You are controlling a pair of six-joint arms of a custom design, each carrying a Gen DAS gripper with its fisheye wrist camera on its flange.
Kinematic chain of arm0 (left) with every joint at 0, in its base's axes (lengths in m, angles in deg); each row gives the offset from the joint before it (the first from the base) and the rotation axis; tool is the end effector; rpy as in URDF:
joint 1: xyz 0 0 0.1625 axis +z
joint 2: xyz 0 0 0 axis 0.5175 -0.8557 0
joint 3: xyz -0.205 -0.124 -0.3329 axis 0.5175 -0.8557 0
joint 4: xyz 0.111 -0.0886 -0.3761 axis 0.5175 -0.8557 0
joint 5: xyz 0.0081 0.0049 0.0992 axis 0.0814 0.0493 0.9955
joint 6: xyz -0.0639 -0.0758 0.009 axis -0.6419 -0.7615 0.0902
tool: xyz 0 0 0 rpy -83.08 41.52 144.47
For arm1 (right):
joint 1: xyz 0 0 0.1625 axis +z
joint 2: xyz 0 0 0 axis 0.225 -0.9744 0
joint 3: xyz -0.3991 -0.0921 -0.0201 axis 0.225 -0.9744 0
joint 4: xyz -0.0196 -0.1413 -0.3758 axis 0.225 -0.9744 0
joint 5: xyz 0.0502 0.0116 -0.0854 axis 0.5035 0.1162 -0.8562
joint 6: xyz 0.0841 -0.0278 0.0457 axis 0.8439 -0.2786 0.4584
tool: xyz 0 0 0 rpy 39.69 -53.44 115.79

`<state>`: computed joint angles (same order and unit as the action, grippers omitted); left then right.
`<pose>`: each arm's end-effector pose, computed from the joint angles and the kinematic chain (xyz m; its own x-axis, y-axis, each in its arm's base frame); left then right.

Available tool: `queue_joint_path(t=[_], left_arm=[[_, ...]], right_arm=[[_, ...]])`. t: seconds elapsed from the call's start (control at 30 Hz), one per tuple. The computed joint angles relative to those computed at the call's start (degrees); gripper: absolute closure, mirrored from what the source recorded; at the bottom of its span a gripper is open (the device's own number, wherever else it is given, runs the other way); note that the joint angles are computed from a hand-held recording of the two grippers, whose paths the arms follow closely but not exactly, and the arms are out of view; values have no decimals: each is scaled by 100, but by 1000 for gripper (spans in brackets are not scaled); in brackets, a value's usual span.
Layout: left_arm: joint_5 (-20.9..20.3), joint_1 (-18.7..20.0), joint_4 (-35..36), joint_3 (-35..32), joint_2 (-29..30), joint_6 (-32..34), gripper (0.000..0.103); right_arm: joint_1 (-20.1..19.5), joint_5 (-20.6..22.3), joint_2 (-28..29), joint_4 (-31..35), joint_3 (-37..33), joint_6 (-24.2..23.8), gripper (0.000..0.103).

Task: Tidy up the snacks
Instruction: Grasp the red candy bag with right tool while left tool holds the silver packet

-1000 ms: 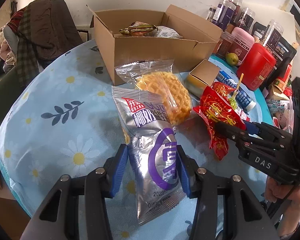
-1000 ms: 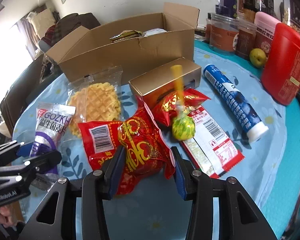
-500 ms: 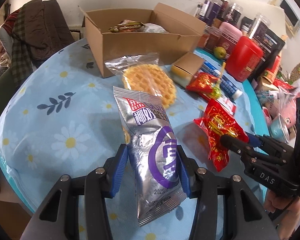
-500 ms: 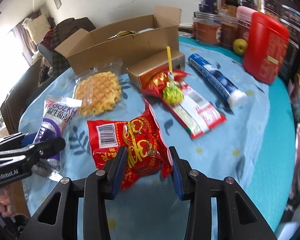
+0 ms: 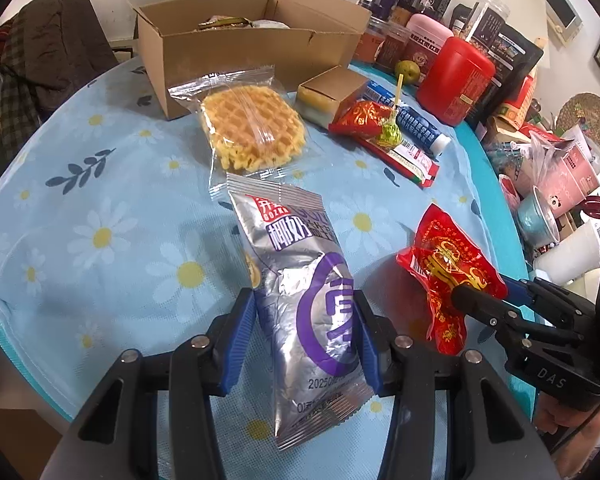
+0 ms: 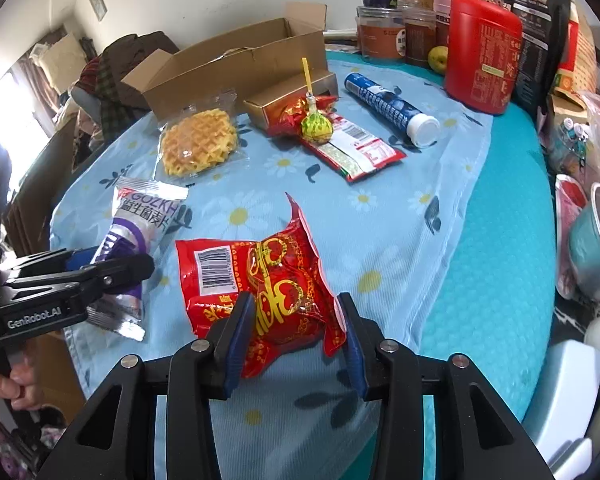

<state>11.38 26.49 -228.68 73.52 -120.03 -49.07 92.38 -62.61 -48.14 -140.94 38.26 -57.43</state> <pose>-0.1242 -0.5383 0.1757 -0.8286 0.3025 -0.4711 0.4472 0.8639 -0.2319 0.2137 -0.4908 0.0713 -0.8217 -0.0639 0.5664 -0.3532 0.8370 -0.4179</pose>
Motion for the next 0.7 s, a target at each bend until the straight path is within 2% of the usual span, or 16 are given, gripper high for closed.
queue_joint_path(t=[0.07, 0.13, 0.27, 0.37, 0.43, 0.47, 0.5, 0.53, 0.6, 0.7], left_arm=[[1, 10, 21, -20, 18, -2, 56], [-11, 29, 57, -58, 43, -3, 56], [-19, 65, 104, -108, 81, -45, 56], [-8, 88, 140, -152, 105, -66, 56], [10, 97, 152, -181, 126, -82, 56], [18, 104, 158, -192, 130, -89, 56], [15, 111, 163, -202, 133, -97, 56], [10, 117, 166, -209, 138, -100, 56], [2, 126, 168, -226, 149, -94, 56], [22, 121, 148, -245, 179, -50, 56]], right_arm=[[-22, 41, -10, 154, -54, -53, 48], [-60, 152, -7, 194, -97, -172, 31], [-167, 428, 22, 513, -300, -392, 26], [-216, 378, 133, 661, -442, -430, 26], [-154, 199, 283, 487, -507, -655, 27], [-86, -27, 392, 397, -556, -804, 30], [-53, -138, 449, 303, -568, -915, 37], [-56, -89, 451, 223, -543, -965, 50], [-74, 1, 418, 172, -499, -863, 55], [-55, -36, 441, 83, -491, -942, 56]])
